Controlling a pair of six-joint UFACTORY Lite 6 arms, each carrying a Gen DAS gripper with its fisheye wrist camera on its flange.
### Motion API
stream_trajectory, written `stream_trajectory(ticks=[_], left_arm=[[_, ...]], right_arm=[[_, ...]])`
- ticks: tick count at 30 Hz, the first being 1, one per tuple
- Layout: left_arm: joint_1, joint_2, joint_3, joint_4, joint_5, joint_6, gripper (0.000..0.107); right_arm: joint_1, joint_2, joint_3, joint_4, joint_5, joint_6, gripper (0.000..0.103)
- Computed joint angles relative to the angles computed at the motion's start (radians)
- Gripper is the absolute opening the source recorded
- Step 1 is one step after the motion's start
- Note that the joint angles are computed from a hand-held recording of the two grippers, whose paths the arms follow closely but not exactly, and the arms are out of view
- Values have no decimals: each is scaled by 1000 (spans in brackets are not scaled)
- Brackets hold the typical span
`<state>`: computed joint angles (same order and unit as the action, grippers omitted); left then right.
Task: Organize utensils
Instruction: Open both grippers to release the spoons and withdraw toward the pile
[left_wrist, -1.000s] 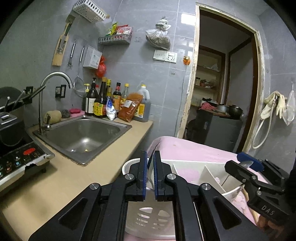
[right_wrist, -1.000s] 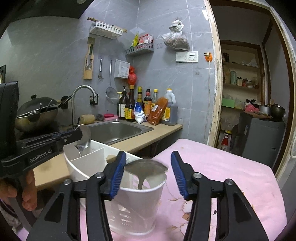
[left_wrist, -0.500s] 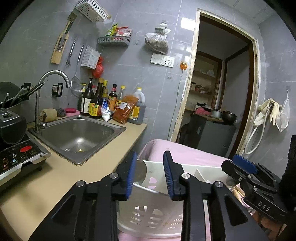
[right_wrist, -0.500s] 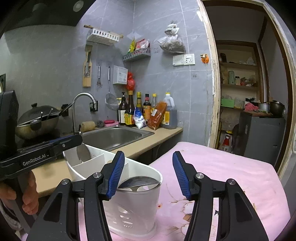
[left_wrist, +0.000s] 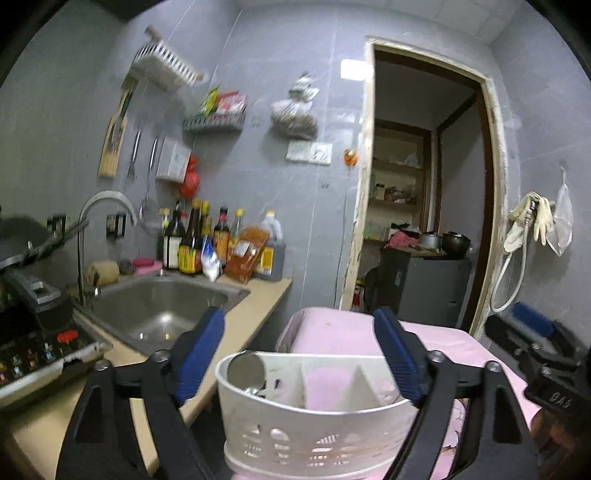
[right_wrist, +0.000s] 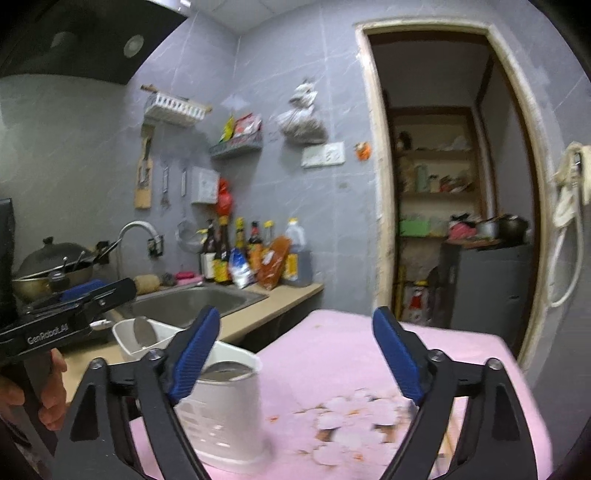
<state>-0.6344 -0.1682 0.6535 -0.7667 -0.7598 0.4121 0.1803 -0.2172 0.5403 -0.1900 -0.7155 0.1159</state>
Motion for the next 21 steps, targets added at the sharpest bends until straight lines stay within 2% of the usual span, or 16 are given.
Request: stream_trajectory(ticks=[3,7,12,16,21], left_arm=[[-77,15,12,-50,-66,70,93],[-148,43,41,-43,-82,77,95],[-228,104,105,-39,-70,87,95],[-275,184,193,-32,-16,105,95],[-310,300,316,-51,102,156,95]], right_arm=[[-57,-119,-83,15,0,-23,102],[-191,-283,-171,-84,40,47,103],[-403,-444,-243,-317,74,216,103],[-564,-497,-266,-506,57,345,103],[-782,-431,-249,-732,-35,473,103]])
